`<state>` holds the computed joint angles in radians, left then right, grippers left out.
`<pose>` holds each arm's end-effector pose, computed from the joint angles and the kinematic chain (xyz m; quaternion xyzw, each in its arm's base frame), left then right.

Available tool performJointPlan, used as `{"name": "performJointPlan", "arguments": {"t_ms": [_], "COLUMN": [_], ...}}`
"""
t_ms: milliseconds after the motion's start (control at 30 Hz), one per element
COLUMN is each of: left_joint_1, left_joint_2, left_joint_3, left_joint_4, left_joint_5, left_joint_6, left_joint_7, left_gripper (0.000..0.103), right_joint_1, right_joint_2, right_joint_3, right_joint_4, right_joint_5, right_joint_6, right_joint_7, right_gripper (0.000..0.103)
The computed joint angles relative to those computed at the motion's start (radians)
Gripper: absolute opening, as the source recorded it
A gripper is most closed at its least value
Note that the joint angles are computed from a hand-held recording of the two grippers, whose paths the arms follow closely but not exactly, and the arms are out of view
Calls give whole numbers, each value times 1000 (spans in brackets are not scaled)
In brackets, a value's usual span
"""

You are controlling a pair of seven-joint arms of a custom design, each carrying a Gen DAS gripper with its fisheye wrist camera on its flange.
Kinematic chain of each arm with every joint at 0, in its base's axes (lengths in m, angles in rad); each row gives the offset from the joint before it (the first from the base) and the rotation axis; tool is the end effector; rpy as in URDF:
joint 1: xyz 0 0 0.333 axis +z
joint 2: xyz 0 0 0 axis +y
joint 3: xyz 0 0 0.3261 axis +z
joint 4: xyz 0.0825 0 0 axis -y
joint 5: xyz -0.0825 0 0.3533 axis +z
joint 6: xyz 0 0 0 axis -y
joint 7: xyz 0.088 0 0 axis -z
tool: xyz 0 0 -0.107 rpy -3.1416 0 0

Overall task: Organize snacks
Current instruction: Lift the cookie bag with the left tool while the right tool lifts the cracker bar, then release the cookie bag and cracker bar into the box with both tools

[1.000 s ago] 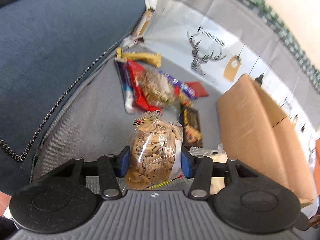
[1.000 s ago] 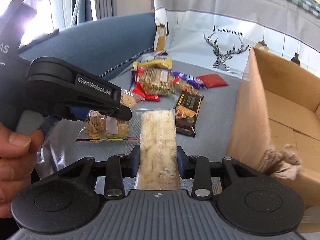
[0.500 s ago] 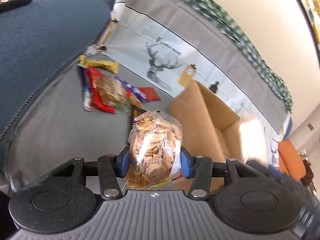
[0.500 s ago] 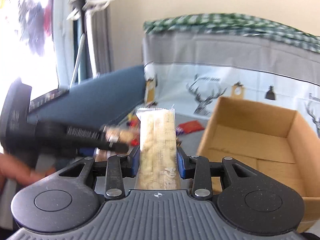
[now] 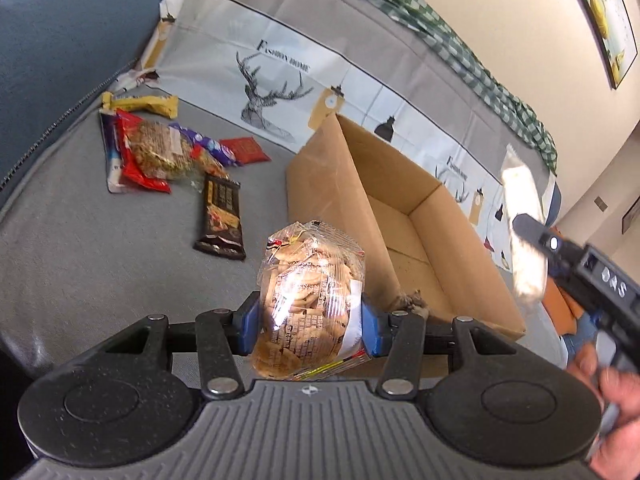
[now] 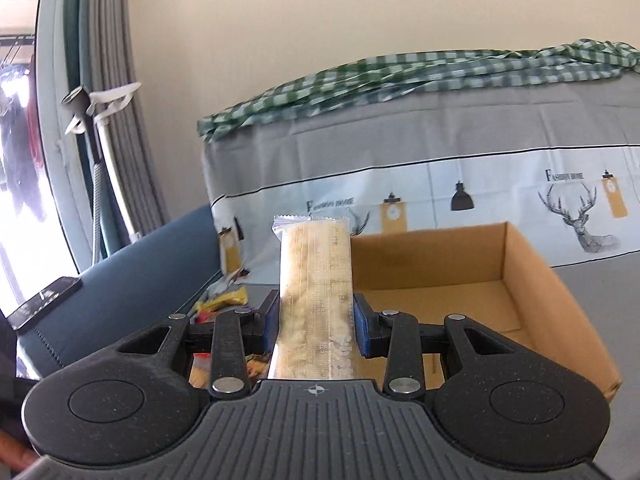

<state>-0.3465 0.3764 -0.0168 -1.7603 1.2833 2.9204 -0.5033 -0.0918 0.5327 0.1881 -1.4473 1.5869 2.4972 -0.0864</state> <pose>0.5896 -0.2867 0.4352 -0.7741 0.4351 -0.4226 0.1816 0.7191 0.0330 0.4564 -0.6830 0.3950 -0.1655 0.5917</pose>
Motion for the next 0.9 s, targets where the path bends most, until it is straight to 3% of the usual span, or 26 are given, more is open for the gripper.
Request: {"name": "performJointPlan", "arguments": {"t_ms": [167, 300, 467, 633, 900], "left_joint_1": [11, 14, -1, -15, -15], "left_joint_2": [5, -10, -6, 55, 219], "left_joint_3": [-34, -58, -54, -44, -75], "left_joint_4": [7, 7, 57, 185, 461], "left_joint_5": [-115, -231, -314, -388, -592], "left_joint_6": [-5, -28, -61, -92, -141], "left_joint_7": [158, 344, 487, 579, 879], "left_gripper": [54, 54, 54, 54, 54], "right_joint_1": [-21, -28, -89, -90, -100], "right_joint_2": [110, 214, 208, 207, 202], "right_joint_3": [5, 21, 104, 109, 119], "right_joint_4": [165, 302, 266, 261, 251], "right_joint_5": [-20, -87, -48, -58, -9], "right_joint_6": [17, 65, 64, 39, 53], "right_joint_7": [55, 211, 125, 94, 41], "right_gripper": [38, 38, 38, 38, 38]}}
